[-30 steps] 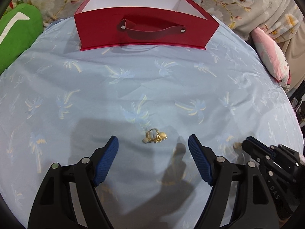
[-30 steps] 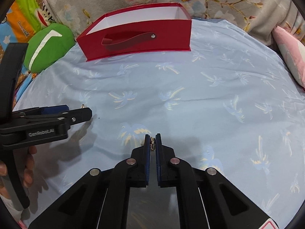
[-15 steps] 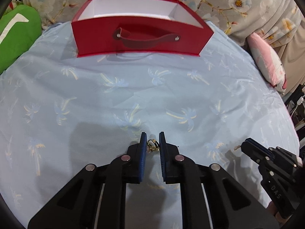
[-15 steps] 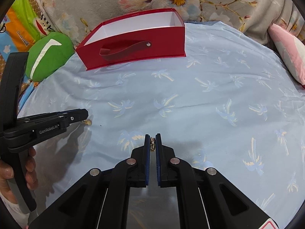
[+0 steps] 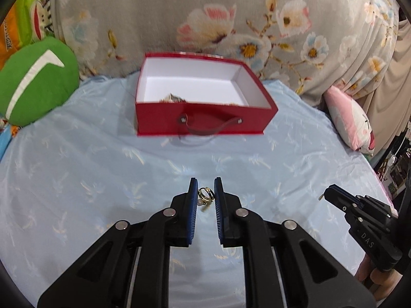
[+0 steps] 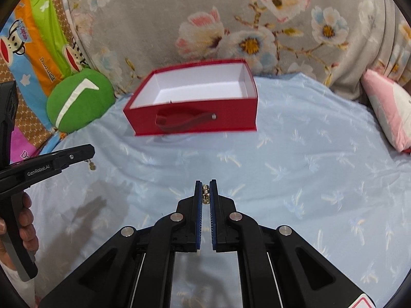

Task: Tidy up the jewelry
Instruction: 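Carry both gold charm earrings into the red box and release them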

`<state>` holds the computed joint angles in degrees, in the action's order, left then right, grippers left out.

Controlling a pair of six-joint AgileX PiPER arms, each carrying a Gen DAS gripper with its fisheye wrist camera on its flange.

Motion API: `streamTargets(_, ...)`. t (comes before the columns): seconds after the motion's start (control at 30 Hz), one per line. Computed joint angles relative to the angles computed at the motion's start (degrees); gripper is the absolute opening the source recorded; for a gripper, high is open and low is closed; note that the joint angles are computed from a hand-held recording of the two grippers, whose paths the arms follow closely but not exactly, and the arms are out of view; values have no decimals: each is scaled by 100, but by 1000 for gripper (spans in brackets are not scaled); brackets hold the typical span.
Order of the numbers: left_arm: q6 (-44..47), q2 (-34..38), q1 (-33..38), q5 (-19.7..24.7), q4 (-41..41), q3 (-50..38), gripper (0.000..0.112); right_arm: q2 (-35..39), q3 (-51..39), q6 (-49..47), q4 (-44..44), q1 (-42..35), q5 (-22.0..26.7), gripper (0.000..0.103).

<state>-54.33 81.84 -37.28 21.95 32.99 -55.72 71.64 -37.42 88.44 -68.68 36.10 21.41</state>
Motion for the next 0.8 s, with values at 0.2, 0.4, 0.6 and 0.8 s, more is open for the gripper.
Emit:
streamTargets(0.2,-48,-383,63,302,348,-228,12,-229,-418,-572,186,-23,220,4)
streamTargets(0.4,-34,-729,116,328,596,-334,12,-265,-816,-976,287,-111,286,4)
streamTargets(0.6,222,-851,225,227,429,-430,12,-98,-1216,-1182,189,-70,349,4)
streamTargets(0.8,429,-757,360,139,328,-615,12,190,-1697,-1506,267,-170,191,4)
